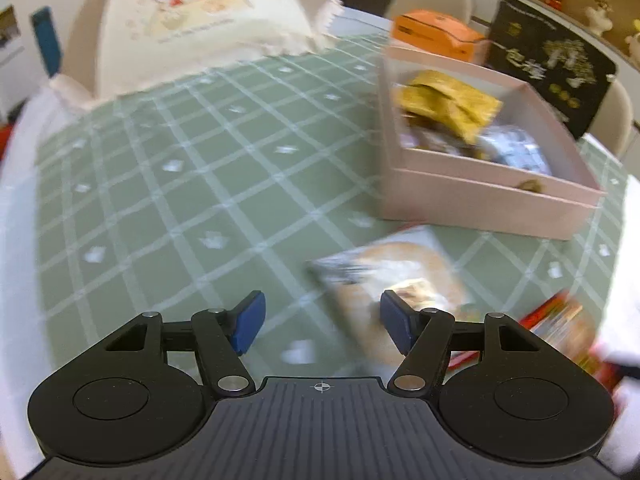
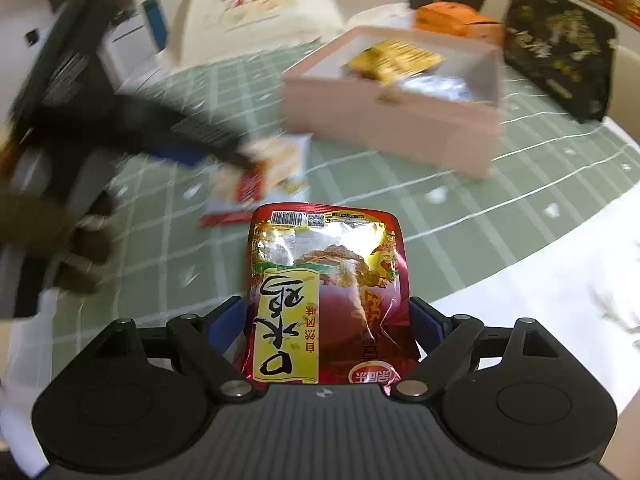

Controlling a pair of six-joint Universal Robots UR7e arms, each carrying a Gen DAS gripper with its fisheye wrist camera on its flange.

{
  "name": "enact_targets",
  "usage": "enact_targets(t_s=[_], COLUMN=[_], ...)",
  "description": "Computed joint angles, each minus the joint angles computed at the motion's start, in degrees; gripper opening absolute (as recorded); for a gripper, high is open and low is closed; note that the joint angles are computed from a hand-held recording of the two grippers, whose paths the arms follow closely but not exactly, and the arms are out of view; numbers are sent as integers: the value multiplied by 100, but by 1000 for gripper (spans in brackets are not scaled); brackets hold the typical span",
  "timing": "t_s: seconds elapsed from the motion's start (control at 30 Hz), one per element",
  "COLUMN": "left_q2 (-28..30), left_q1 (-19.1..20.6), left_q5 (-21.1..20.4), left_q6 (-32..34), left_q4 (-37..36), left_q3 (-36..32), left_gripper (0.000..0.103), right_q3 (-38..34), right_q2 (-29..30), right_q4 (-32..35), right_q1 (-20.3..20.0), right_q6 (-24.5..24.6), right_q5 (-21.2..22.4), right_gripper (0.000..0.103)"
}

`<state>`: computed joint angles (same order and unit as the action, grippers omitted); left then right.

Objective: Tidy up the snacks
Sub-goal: 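Grasp the red noodle pack with the right gripper while left moves to the rice cracker, then grasp the rice cracker packet with the left gripper while right lifts the red pack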

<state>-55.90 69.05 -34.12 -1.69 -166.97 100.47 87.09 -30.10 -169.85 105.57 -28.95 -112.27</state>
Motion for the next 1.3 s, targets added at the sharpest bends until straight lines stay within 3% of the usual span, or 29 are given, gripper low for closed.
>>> enact_targets(t_s=[0.07, 0.2, 0.33, 0.47, 0.53, 0.63, 0.8, 0.9, 1.03, 1.13, 1.2, 1.3], left_q2=[-170, -532, -247, 312, 599, 844, 478, 158, -68, -276, -234, -8], left_q1=[28, 60, -94, -233, -272, -354, -268, -192, -64, 47, 16, 52], left_q5=[162, -390, -786, -771, -494, 127, 343, -18, -727, -1260, -1091, -798], left_q6=[-37, -487, -209, 310, 780, 1777, 2273, 2195, 1582, 976, 927, 722], left_q4=[-82, -100, -23, -125, -90, -633, -827, -413, 301, 497, 352, 834], left_q3=[152, 339, 149, -168, -318, -227, 190, 327, 193, 93, 73, -283], left_gripper=[68, 68, 68, 68, 70, 71, 72, 74, 96, 91, 90, 90], right_q3=[-190, -486, -435, -567, -521, -249, -57, -29, 23, 16, 7, 46], right_q2=[96, 178, 148, 326, 370, 252, 229, 255, 245, 208, 191, 203], right_q4=[-115, 101, 20, 37, -84, -386, -726, -816, -824, -678, -602, -706], right_q1=[-6, -35, -12, 23, 6, -59, -67, -55, -56, -67, -78, -85], right_q6=[7, 268, 241, -38, -101, -40, -103, -36, -57, -100, -130, -191], right_q5=[-127, -108, -183, -918, -1107, -934, -863, -872, -855, -818, -779, -742], right_gripper=[87, 87, 87, 87, 87, 88, 89, 91, 95, 96, 98, 99])
